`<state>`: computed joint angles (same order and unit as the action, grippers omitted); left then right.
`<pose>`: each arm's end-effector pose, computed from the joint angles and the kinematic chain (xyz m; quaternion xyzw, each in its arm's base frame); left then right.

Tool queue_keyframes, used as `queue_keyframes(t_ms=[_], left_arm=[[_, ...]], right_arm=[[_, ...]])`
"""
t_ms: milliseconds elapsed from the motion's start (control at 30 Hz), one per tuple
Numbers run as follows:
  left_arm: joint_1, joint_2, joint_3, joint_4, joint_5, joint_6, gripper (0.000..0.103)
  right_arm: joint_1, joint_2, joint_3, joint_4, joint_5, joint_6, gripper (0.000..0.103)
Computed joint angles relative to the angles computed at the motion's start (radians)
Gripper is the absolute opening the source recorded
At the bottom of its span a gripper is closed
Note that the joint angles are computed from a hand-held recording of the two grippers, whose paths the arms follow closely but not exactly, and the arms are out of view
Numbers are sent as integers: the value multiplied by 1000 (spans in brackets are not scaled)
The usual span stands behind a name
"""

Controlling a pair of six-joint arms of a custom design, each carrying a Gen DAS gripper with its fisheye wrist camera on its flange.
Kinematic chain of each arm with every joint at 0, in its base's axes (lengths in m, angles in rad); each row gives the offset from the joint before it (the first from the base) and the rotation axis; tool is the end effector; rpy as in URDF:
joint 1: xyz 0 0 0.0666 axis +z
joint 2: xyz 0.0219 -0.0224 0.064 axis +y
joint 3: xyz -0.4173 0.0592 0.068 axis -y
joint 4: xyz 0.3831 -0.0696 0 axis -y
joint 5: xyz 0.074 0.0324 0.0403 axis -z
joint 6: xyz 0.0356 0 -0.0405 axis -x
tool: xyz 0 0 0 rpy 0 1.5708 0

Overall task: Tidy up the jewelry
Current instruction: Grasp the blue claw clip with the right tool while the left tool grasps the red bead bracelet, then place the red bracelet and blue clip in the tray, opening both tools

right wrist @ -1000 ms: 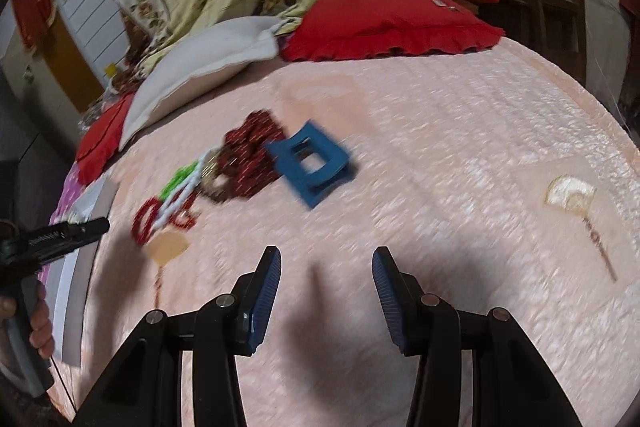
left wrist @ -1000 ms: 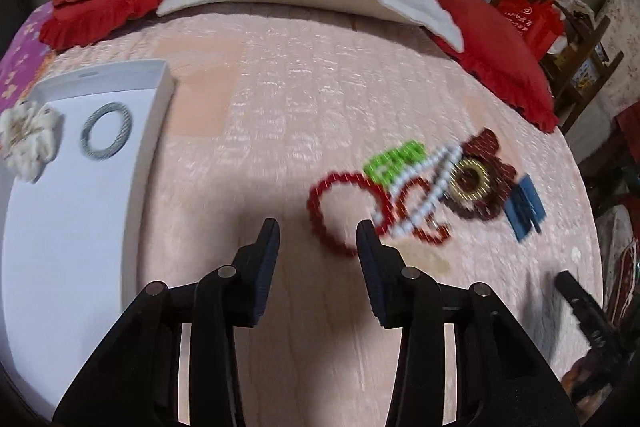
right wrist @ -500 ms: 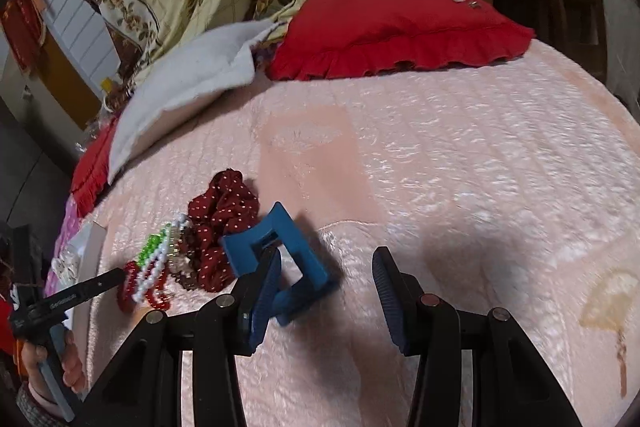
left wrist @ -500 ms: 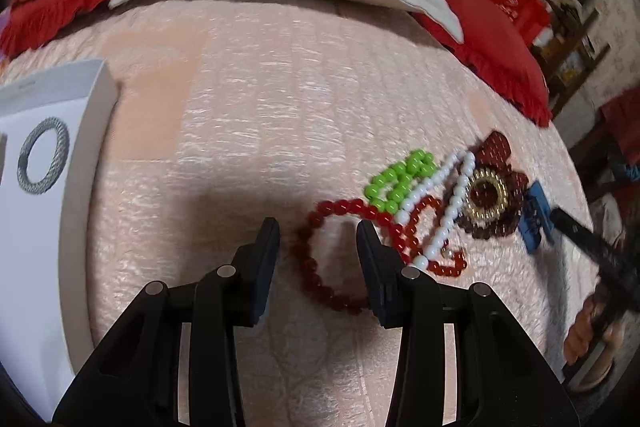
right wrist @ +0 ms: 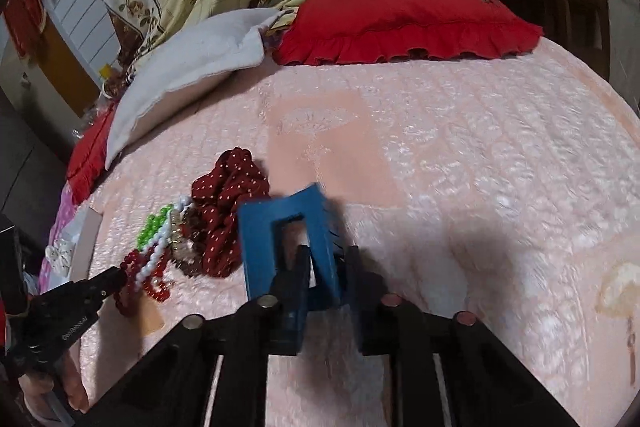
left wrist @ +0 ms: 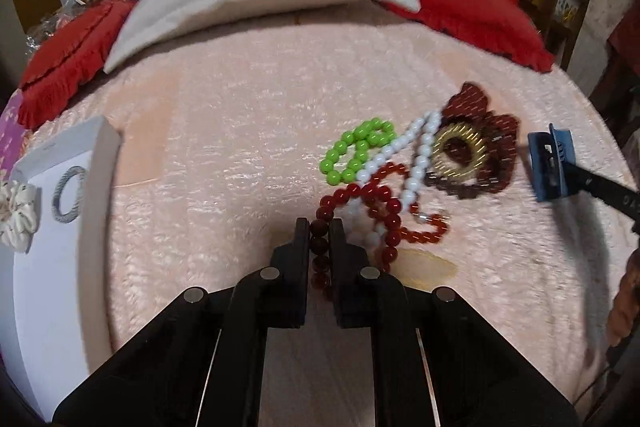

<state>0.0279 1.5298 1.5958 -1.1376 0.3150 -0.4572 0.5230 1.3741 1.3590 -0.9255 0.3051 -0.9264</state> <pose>0.5066 0.0027 0.4808 0.2417 0.9268 -0.0889 0.2733 0.3985 0.2169 0.4600 0.2344 0.9112 0.0949 0.3251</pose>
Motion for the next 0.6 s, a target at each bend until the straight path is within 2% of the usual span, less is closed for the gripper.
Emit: queue_keyframes(t_ms=[167, 333, 600], left_arm=[[64, -75, 13, -59, 111, -23, 8], [168, -121, 41, -111, 199, -54, 8], [346, -89, 127, -148, 248, -74, 8]], right_arm=[[42, -47, -16, -26, 36, -50, 14], [113, -73, 7, -71, 83, -82, 14], [225, -11, 142, -133, 102, -72, 14]])
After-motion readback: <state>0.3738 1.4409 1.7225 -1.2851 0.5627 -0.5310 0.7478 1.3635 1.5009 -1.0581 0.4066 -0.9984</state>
